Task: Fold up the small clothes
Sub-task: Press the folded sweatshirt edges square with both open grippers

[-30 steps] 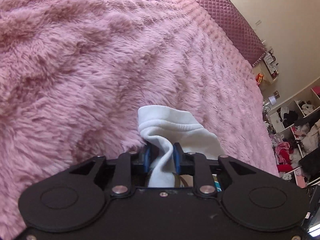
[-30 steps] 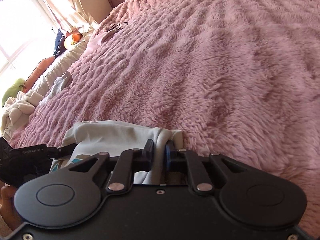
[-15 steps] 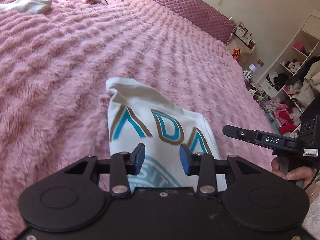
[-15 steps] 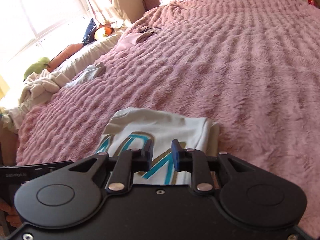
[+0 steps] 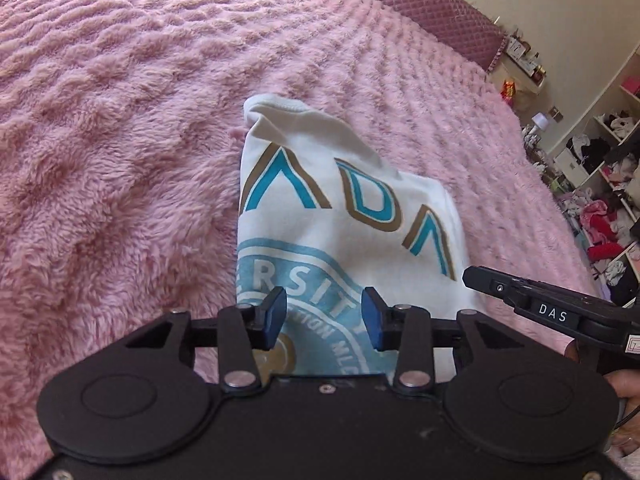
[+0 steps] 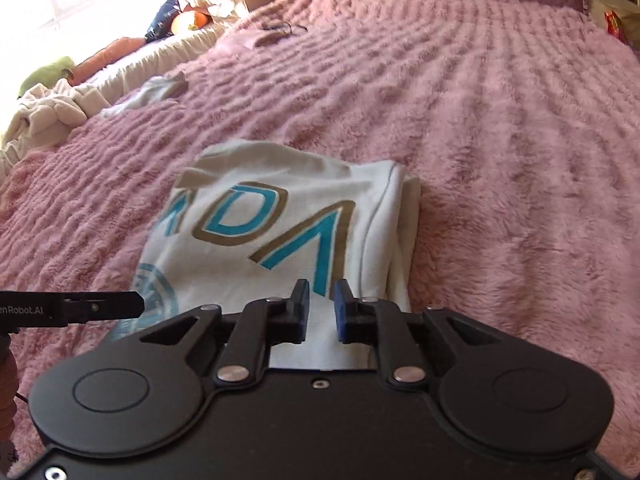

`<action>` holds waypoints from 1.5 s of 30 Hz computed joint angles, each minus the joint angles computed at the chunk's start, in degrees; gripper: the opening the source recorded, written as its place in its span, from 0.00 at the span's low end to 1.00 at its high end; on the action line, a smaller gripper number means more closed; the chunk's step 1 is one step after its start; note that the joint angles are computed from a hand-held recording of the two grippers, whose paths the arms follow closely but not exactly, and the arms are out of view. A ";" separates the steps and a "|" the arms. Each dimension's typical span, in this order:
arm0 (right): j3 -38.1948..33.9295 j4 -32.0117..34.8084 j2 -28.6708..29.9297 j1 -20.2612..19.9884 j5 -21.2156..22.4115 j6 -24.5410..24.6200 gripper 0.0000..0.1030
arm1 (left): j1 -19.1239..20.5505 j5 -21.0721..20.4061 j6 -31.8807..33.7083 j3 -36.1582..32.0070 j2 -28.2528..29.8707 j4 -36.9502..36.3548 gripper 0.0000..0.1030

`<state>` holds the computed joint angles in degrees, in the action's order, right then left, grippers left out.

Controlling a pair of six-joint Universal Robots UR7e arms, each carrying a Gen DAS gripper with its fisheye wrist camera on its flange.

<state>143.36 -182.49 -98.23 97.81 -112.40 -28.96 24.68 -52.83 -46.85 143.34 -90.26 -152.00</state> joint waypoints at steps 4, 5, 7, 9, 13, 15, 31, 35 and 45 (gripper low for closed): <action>4.92 0.76 -7.28 2.59 1.02 -1.39 0.10 | -8.69 1.38 -6.94 3.25 -8.01 7.46 0.41; 6.11 0.70 -8.44 2.88 0.42 -1.72 0.11 | -10.80 1.19 -9.49 4.06 -9.62 10.14 0.43; 8.63 0.31 -10.17 2.46 -1.01 -2.58 0.11 | -12.47 -0.02 -12.59 5.08 -10.58 12.98 0.43; 10.65 -0.53 -10.63 1.04 -2.74 -2.59 0.11 | -12.82 -1.38 -15.40 6.10 -10.12 14.72 0.43; 14.28 -4.88 -11.09 -3.60 -1.99 -4.62 0.10 | -12.80 -0.65 -14.21 8.83 -7.68 11.04 0.45; 15.06 -5.62 -11.94 -3.98 -1.75 -4.81 0.11 | -14.11 0.45 -15.97 9.32 -7.51 11.45 0.45; 18.01 -4.36 -17.00 -5.27 0.21 -1.97 0.26 | -20.27 0.15 -23.38 10.44 -11.98 19.38 0.61; 15.28 -1.61 -17.24 -2.40 1.36 1.99 0.29 | -18.92 2.26 -19.98 8.16 -11.42 14.85 0.66; 6.40 -17.86 4.94 0.52 -3.24 1.00 0.29 | -3.86 1.50 -6.20 2.92 4.28 -6.93 0.70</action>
<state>149.77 -200.36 -93.29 98.33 -115.64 -27.96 20.82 -51.33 -53.05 146.27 -85.98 -158.93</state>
